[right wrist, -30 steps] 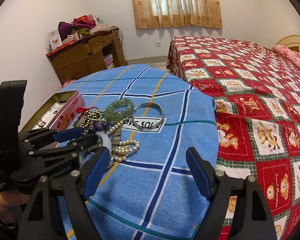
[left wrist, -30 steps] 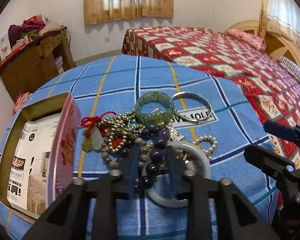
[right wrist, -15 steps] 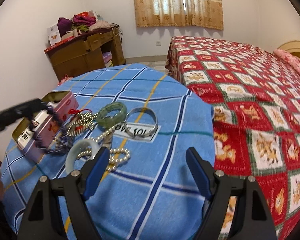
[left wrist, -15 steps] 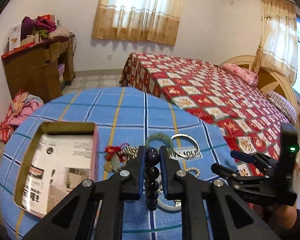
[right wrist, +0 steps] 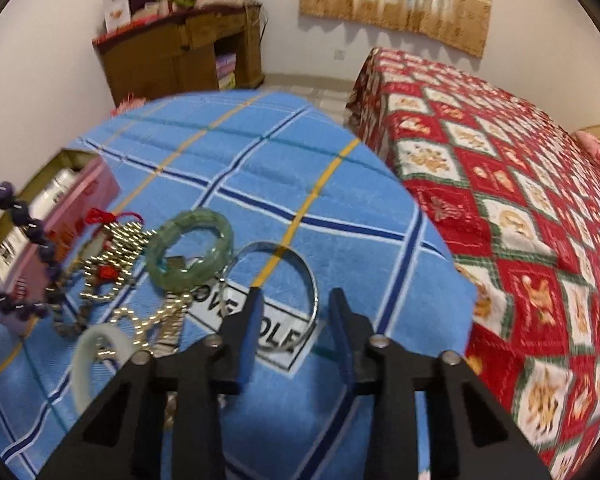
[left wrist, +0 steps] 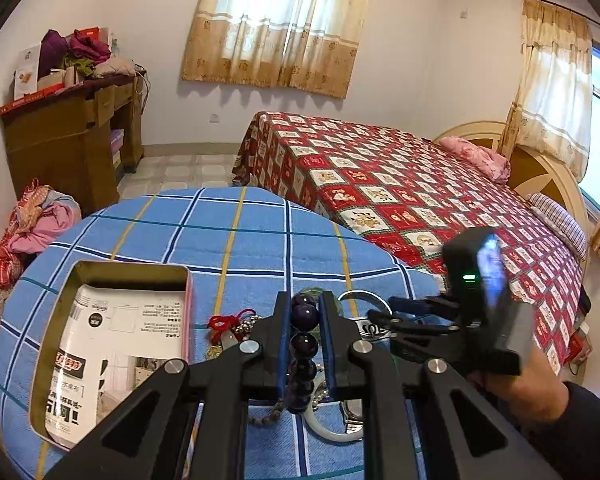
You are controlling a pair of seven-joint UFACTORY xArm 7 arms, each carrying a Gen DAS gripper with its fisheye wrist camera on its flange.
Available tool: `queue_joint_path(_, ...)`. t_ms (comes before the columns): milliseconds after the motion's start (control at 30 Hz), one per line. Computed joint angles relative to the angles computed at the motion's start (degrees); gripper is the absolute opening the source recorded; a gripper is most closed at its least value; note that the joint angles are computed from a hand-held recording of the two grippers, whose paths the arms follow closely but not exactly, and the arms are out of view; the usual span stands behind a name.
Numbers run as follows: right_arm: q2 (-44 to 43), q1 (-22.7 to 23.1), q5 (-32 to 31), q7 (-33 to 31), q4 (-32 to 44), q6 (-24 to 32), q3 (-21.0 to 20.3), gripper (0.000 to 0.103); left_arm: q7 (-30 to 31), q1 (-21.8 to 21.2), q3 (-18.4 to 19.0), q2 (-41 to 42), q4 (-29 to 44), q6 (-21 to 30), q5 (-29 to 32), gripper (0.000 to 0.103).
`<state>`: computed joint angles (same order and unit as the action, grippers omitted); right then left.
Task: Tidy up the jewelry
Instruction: 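Grasp the silver bangle with the right tool while the left tool holds the bead bracelet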
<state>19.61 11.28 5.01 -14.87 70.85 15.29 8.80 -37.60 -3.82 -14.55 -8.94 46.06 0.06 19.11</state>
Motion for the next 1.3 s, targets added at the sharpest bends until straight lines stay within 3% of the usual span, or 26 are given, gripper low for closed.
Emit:
queue_joint_path(67,0.35,1.72,-2.75,1.24,0.54,0.05,-1.71,0.026,1.04,-0.98,0.92,-0.13,-0.09,-0.03,-0.99,0.013)
queue_joint_path(100,0.46,1.4,-2.65,0.96,0.89,0.71,-1.41,0.01,1.52,-1.38,1.34,-0.36,-0.31,-0.15,-1.59,0.013)
queue_joint_path(133,0.52,-0.59,-0.15,-1.36,1.03,1.22,0.82,0.008,1.83,-1.61,1.53,-0.66,-0.49,-0.19,-2.12,0.013)
queue_joint_path(267,-0.96,-2.76,4.5,-5.32,-1.6,-1.09,3.16,0.008,3.1,-1.44,1.71,-1.96,-1.25,-0.24,-3.73,0.013)
queue_joint_path(333,-2.67,-5.8,9.97,-9.65,-3.9,-2.86,6.53,0.006,3.8,-1.46,1.9,-2.58,-1.53,0.1,-4.59,0.013)
queue_joint_path(533,-6.22,-6.91,18.85,-16.57,-6.2,-4.41,8.34,0.006,1.25,2.76,-1.95,-3.86,-2.13,0.28,-2.48,0.013)
queue_joint_path(700,-4.95,-2.03,12.54,-11.84,-4.23,-3.6,2.72,0.006,2.56,0.67,-0.28,-3.05,-1.98,0.68,-3.77,0.013)
queue_joint_path(767,-3.47,-0.86,9.85,-9.19,-2.45,-2.77,1.1,0.021,2.89,0.27,-0.04,-2.7,-1.91,0.72,-3.95,0.013)
queue_joint_path(800,-2.74,-0.17,8.05,-7.72,-1.49,-2.08,0.24,0.044,3.21,0.02,0.22,-2.31,-1.81,0.77,-4.07,0.013)
queue_joint_path(833,-2.14,0.53,6.26,-6.59,-0.95,-2.31,-0.39,0.059,3.35,-0.2,0.38,-2.08,-1.65,0.96,-4.19,0.013)
queue_joint_path(933,-1.48,1.52,2.06,-4.51,-0.16,-1.05,-1.2,0.059,4.33,-1.45,1.56,-1.43,-1.54,1.29,-5.14,0.013)
queue_joint_path(1133,-1.39,-0.4,3.53,-8.99,-0.25,1.45,2.28,0.067,5.88,-2.88,2.93,-1.45,-2.05,0.9,-6.86,0.013)
queue_joint_path(1300,0.05,1.47,0.95,-8.28,1.04,3.88,0.72,0.072,8.16,-4.2,4.01,-1.23,-2.16,0.68,-8.88,0.013)
